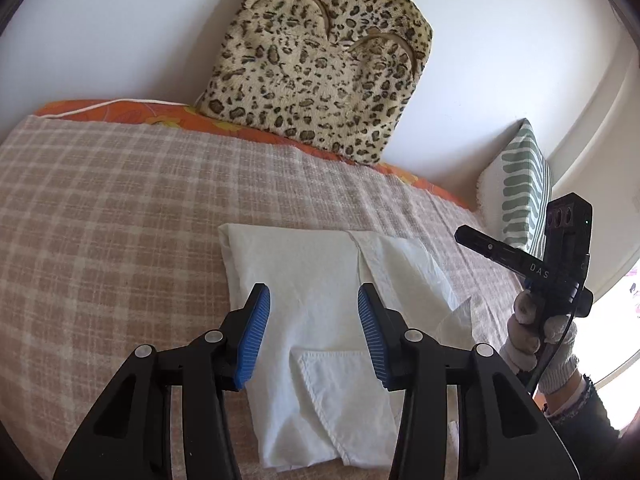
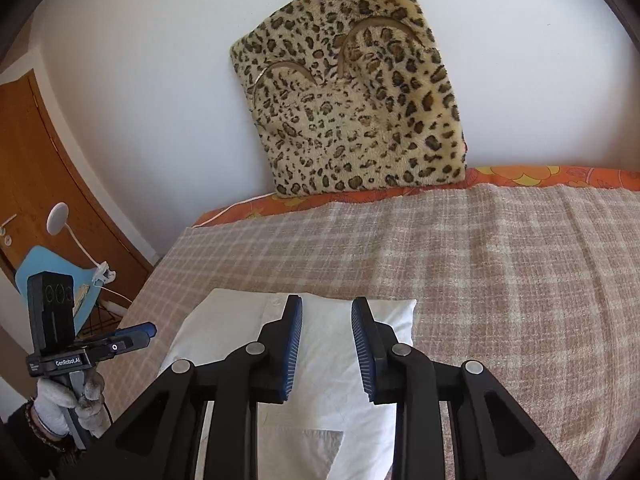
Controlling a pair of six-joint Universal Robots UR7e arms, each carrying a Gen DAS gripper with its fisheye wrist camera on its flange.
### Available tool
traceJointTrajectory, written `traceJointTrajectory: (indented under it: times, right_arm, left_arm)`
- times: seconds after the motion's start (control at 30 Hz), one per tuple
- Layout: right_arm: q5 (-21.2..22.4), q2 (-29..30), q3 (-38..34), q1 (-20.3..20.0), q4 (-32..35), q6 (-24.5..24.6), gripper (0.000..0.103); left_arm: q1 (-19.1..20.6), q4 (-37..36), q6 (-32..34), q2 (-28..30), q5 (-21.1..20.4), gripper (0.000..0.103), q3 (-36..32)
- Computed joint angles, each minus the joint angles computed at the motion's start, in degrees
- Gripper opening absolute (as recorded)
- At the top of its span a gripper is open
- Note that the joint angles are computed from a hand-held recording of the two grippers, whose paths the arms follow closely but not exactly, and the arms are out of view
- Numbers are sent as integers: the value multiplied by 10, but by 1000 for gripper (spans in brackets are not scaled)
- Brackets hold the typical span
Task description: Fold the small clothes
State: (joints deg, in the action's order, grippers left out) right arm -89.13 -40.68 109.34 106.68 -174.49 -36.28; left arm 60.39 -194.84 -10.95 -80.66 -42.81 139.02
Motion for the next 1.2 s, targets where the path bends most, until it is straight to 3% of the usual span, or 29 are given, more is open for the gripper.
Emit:
traceJointTrajectory:
  times: [0.17, 0.37, 0.57, 0.67, 0.77, 0.87, 0.97, 1.03, 1.13, 1.2]
  right_arm:
    - [-64, 58, -43, 32, 3, -41, 27]
    - [-150, 103, -76, 30, 34, -69, 25]
    - [-153, 97, -75, 22, 37, -77, 25]
    - [-134, 83, -70, 16, 41, -62, 28]
    - [-119, 70, -62, 9, 24, -49, 37]
    - [-112, 59, -61, -2, 16, -41, 56]
    - [-83, 46, -70, -24, 64, -5, 64]
    - [-67, 44, -84, -38, 112, 28, 72]
    - [-26, 45, -104, -62, 187, 61, 75]
    - [0, 47, -106, -72, 199, 70, 77]
  left_arm:
    - [33, 18, 48, 66, 33, 41, -61]
    - [46, 15, 88, 108, 82, 39, -61]
    - [36, -5, 103, 114, 104, 39, -55]
    - [20, -22, 107, 115, 130, 40, -49]
    - [-1, -35, 106, 107, 153, 42, -35]
    - [-24, -24, 84, 87, 169, 49, -12]
    - [-36, 33, -12, 25, 130, 58, 24]
    - [-35, 64, -90, -26, 71, 59, 50]
    - [-14, 29, -164, -59, -23, 65, 85]
    - [9, 4, -194, -59, -76, 65, 98]
